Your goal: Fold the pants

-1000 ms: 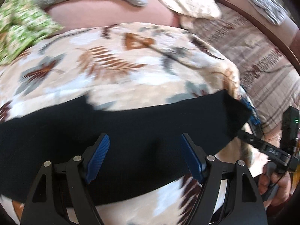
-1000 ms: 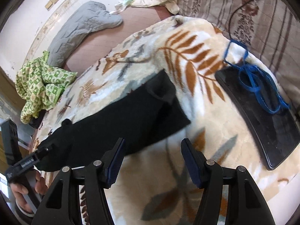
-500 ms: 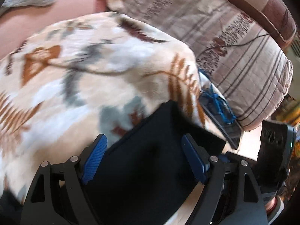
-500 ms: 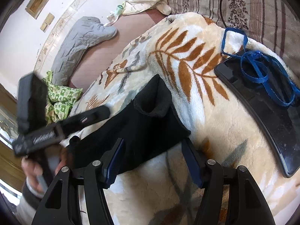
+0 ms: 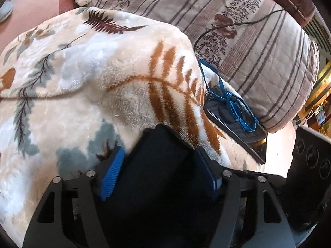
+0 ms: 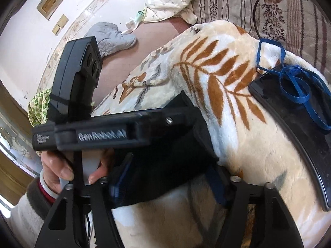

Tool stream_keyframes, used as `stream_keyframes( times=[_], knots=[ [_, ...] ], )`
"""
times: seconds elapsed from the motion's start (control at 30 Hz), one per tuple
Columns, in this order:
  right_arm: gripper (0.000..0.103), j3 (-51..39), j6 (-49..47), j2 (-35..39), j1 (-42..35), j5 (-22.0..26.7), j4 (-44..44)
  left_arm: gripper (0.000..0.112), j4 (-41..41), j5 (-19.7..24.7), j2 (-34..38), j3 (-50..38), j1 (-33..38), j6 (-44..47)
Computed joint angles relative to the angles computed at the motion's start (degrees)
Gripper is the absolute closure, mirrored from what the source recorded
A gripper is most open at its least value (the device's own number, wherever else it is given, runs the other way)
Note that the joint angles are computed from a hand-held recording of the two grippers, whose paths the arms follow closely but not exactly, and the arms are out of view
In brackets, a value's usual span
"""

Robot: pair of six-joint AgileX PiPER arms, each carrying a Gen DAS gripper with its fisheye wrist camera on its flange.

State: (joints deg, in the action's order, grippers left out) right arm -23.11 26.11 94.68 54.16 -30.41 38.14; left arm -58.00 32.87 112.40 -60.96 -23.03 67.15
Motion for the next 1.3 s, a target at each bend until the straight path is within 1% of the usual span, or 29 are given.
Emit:
stream_keyframes(
  times=[0.03, 0.07, 0.1, 0.13, 0.17, 0.2, 0.23, 0.27, 0.33, 0.4, 0.47, 0.57, 0.6, 0.67, 0.7, 0.73, 0.77, 0.8, 0.83, 0.87, 0.9, 0.93, 0.97, 1.0, 1.07, 1.1, 1.17, 1.27, 1.3],
  knots=[
    [0.075, 0.0, 0.7, 0.4, -0.5, -0.1, 0.0, 0.052, -1.0, -0.1, 0.0, 0.3, 0.0, 0.9],
    [0.087, 0.3, 3.6, 1.0, -1.5, -0.7, -2.2, 0.058, -1.5, -0.2, 0.0, 0.4, 0.0, 1.1],
    [0.088, 0.6, 6.6, 1.3, -2.1, -1.5, -4.4, 0.062, -2.2, -0.1, 0.0, 0.5, 0.0, 1.6],
    [0.089, 0.6, 7.2, 1.4, -2.1, -1.9, -4.7, 0.069, -3.2, 0.4, -0.1, 0.6, 0.3, 2.0],
    [0.091, 0.2, 5.5, 1.2, -1.9, -1.5, -3.7, 0.075, -4.0, 1.3, -0.2, 0.7, 0.9, 2.2],
    [0.093, -0.6, 1.6, 0.7, -1.1, -0.6, -0.4, 0.077, -4.4, 2.3, -0.5, 0.8, 1.7, 2.3],
    [0.093, -1.4, -3.0, -0.1, 0.0, -0.3, 3.4, 0.080, -5.5, 3.5, -1.2, 1.5, 2.7, 2.9],
    [0.094, -1.8, -6.3, -1.1, 1.0, -0.2, 6.1, 0.081, -6.5, 4.5, -2.3, 2.3, 3.5, 3.6],
    [0.094, -2.9, -13.1, -3.0, 2.7, 0.0, 11.6, 0.081, -7.6, 6.7, -4.9, 3.8, 5.5, 4.6],
    [0.094, -4.2, -20.9, -4.6, 5.0, -0.2, 18.3, 0.081, -7.3, 7.1, -8.8, 5.7, 7.4, 4.6],
    [0.094, -5.8, -27.1, -6.1, 7.1, -0.8, 23.0, 0.081, -6.9, 8.8, -13.0, 7.7, 10.4, 4.3],
    [0.094, -10.8, -39.0, -6.2, 10.1, -0.6, 31.0, 0.081, -5.0, 11.8, -16.8, 9.1, 15.1, 2.6],
    [0.094, -12.1, -41.1, -6.0, 10.6, -0.4, 32.1, 0.081, -4.8, 12.4, -18.1, 9.7, 16.2, 2.5],
    [0.094, -15.6, -46.7, -5.2, 11.9, 0.3, 35.5, 0.081, -5.5, 16.1, -20.6, 11.4, 20.5, 4.0],
    [0.094, -17.1, -48.7, -4.7, 11.9, 0.9, 36.4, 0.079, -5.8, 18.4, -21.1, 11.7, 22.3, 4.5],
    [0.094, -18.9, -50.8, -4.2, 12.5, 1.3, 37.5, 0.071, -6.1, 20.8, -21.4, 11.9, 24.9, 5.2],
    [0.094, -19.8, -52.5, -4.0, 13.1, 1.2, 38.8, 0.059, -6.8, 22.2, -21.8, 12.2, 26.8, 5.6],
    [0.094, -21.0, -55.3, -3.8, 13.9, 1.0, 41.2, 0.053, -7.3, 23.7, -22.1, 12.5, 28.7, 6.2],
    [0.094, -22.4, -58.7, -3.4, 14.6, 0.7, 43.8, 0.044, -7.6, 26.4, -22.0, 12.5, 31.4, 6.4],
    [0.094, -23.2, -61.1, -3.1, 15.0, 0.6, 45.6, 0.038, -8.1, 29.0, -21.7, 12.3, 33.6, 6.6],
    [0.094, -24.5, -64.1, -2.5, 15.3, 0.7, 47.7, 0.033, -8.4, 31.0, -21.6, 12.3, 35.3, 6.5],
    [0.094, -25.2, -65.4, -2.1, 15.5, 0.8, 48.8, 0.024, -8.7, 33.1, -21.9, 12.4, 37.2, 6.1],
    [0.094, -25.6, -65.8, -1.8, 15.5, 1.1, 49.0, 0.024, -8.8, 34.1, -22.4, 12.5, 38.3, 6.0],
    [0.094, -25.9, -65.7, -1.3, 16.2, 1.1, 49.0, 0.024, -8.5, 34.4, -23.2, 12.6, 38.6, 6.0],
    [0.094, -27.5, -67.8, 0.0, 16.5, 1.4, 50.4, 0.024, -6.4, 32.4, -25.6, 12.8, 37.7, 4.6],
    [0.094, -28.2, -69.1, 0.6, 17.1, 1.1, 51.4, 0.024, -4.5, 30.5, -26.8, 12.7, 36.6, 3.1],
    [0.094, -29.7, -71.1, 1.7, 18.1, 0.6, 52.5, 0.024, 0.3, 24.4, -28.8, 12.7, 33.2, -2.1],
    [0.094, -30.7, -72.5, 2.3, 18.2, 1.1, 52.8, 0.025, 1.5, 21.9, -28.8, 13.5, 32.4, -3.6],
    [0.094, -30.9, -73.1, 2.4, 18.4, 1.1, 53.2, 0.030, 1.6, 21.6, -28.6, 13.6, 32.2, -4.1]
  ],
)
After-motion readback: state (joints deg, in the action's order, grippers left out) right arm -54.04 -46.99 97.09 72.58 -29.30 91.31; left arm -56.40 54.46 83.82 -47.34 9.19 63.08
